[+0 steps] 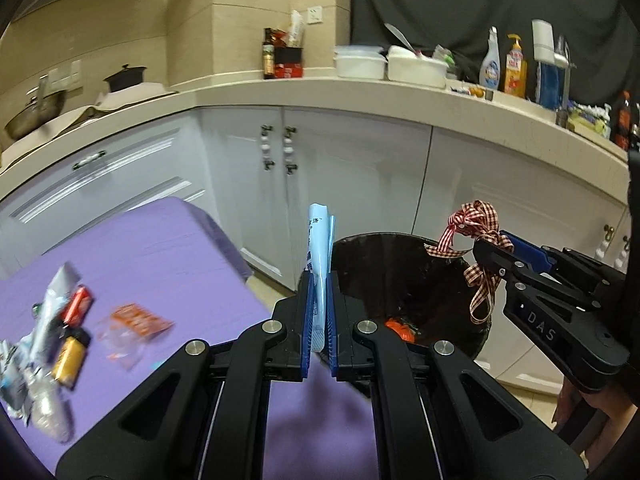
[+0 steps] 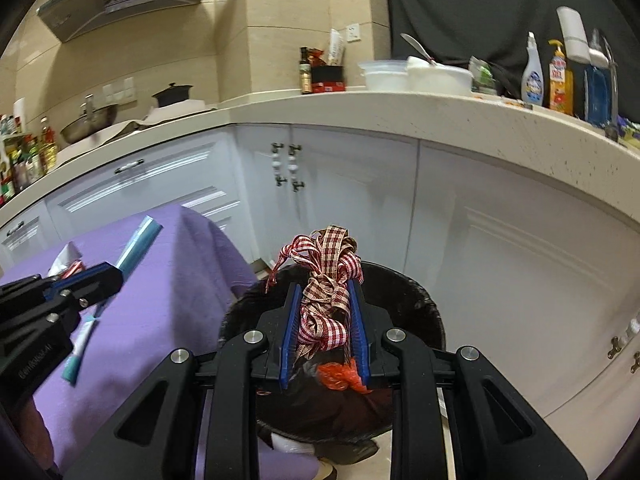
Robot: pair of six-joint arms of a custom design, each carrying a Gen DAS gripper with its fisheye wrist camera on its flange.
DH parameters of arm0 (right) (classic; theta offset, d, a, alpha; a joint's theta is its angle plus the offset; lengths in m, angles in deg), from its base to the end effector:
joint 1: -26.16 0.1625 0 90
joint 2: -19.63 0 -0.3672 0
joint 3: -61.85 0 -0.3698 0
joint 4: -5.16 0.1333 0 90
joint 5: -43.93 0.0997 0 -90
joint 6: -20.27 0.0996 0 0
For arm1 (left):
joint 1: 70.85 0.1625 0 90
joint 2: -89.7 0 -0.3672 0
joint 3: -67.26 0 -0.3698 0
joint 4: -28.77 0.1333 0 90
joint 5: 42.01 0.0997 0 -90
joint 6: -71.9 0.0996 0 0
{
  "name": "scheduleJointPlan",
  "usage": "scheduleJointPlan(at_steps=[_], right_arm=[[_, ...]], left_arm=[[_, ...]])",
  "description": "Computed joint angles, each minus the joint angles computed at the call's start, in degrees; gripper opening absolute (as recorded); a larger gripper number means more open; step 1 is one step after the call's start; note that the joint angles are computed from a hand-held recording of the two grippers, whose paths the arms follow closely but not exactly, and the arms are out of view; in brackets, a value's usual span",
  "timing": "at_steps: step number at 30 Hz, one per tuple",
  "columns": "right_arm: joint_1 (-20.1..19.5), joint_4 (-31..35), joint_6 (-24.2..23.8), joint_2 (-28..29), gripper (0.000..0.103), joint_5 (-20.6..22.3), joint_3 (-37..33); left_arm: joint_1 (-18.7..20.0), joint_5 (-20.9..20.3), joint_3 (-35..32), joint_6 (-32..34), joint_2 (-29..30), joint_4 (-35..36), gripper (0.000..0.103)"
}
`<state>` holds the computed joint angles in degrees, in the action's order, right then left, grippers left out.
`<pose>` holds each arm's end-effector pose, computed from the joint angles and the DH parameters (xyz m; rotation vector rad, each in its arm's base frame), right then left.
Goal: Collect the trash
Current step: 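Carry the tube and ribbon to the bin and release both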
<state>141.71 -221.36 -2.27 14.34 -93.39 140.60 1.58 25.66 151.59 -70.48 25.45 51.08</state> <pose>0.3028 -0.4940 -0.0999 0.3308 -2.0891 1.2763 0.0099 -0.5357 0.2305 0.9467 2.2722 -0.9811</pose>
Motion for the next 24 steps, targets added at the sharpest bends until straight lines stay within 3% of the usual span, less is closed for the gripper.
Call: scheduleJointPlan(at_steps=[1, 3, 4, 5, 7, 16, 24], right_arm=[[-0.4, -0.22, -0.03, -0.07, 0.025, 0.28, -0.01], [-0.99, -1.01, -0.27, 0.03, 0.038, 0.44, -0.19], [-1.27, -1.52, -0.46, 0.2, 0.042, 0.31, -0.53], [-1.45, -1.7, -0.52, 0.31, 0.045, 0.27, -0.81], [-1.78, -1.81, -0.29, 0.2, 0.045, 0.42, -0.76], [-1.24, -1.61, 0.22, 0.42, 0.046, 0.06, -1.0], [0.89, 0.17, 2.39, 0.98, 0.048, 1.31, -1.45]], left_arm=[[-0.16, -0.18, -1.04, -0.26, 1.3, 0.32, 0.007], [-0.13, -0.2, -2.83, -0.51, 3.4, 0.78, 0.01], [-0.19, -0.6, -3.28, -0.32, 4.1, 0.41, 0.021], [-0.19, -0.93, -3.69, -0.04, 4.66, 0.25, 0.039], [-0.02, -0.77, -3.64, 0.13, 4.81, -0.86, 0.051], [0.32, -0.81, -3.42, -0.44, 3.32, -0.86, 0.052], [1.16, -1.61, -0.6, -1.0, -2.59, -1.04, 0.059]])
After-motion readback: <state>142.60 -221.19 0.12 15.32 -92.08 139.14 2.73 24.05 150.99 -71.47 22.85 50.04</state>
